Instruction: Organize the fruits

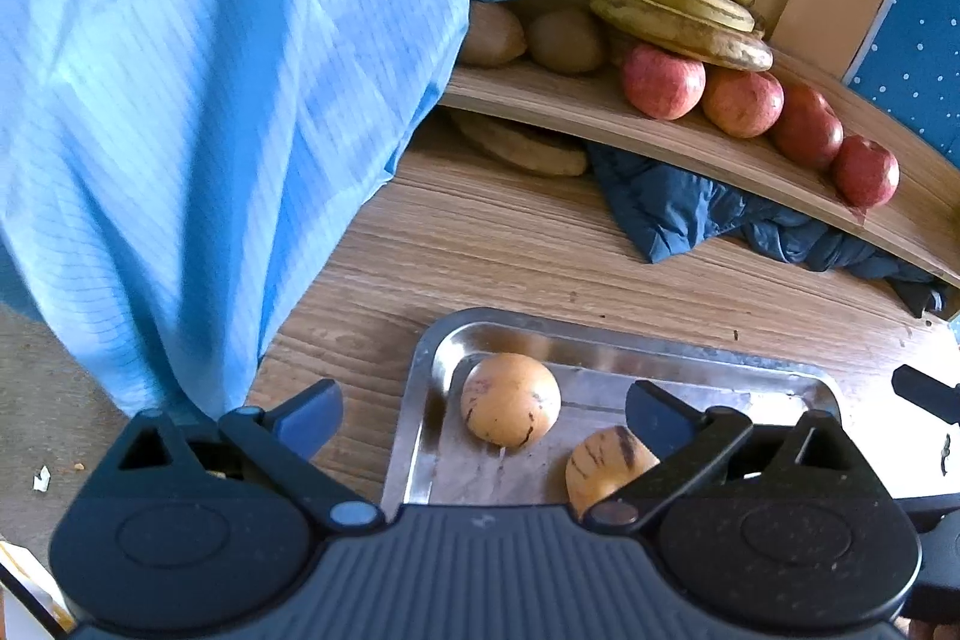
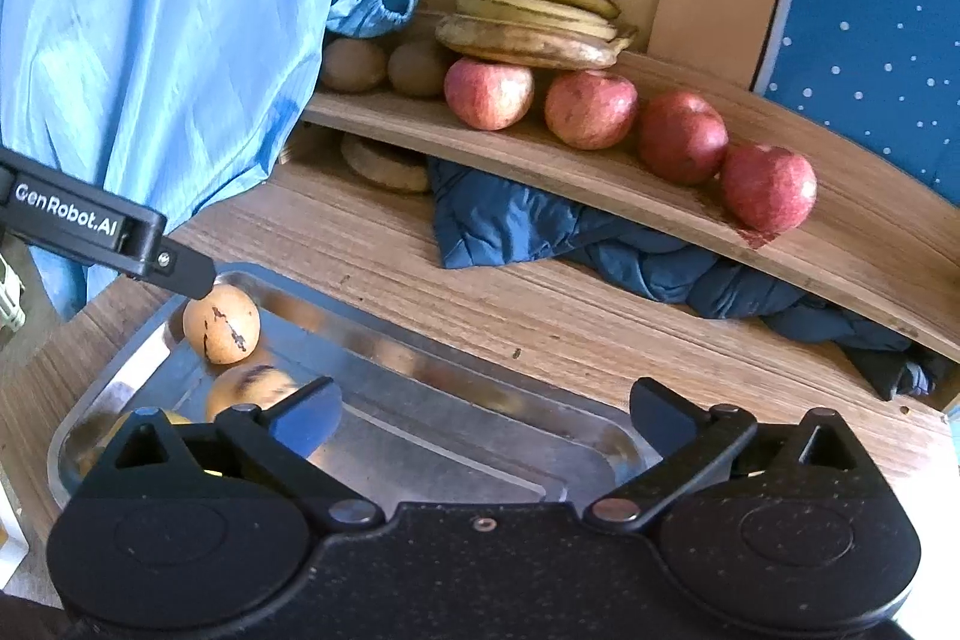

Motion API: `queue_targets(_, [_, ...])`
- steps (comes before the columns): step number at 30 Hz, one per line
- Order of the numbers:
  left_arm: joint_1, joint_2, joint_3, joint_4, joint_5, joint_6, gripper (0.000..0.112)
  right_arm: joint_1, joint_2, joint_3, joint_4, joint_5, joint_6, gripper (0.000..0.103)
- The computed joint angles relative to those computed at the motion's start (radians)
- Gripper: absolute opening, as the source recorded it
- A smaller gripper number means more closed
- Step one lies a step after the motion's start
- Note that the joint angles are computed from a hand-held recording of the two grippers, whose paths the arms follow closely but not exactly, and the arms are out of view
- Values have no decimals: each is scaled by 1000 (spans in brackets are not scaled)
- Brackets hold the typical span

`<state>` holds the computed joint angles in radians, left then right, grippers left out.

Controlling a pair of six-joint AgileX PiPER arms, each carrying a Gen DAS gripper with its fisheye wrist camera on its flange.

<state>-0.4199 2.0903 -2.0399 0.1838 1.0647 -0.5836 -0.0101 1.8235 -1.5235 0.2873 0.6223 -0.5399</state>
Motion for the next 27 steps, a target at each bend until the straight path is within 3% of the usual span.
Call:
queue_targets(14, [-32,-96,144,66,-65,-58,102,-20,-77,86,11,-52,8,102])
queue_targets(27, [-66,-142,195,104,-66,-93,102,-54,-163,180,66,-78,-44,102])
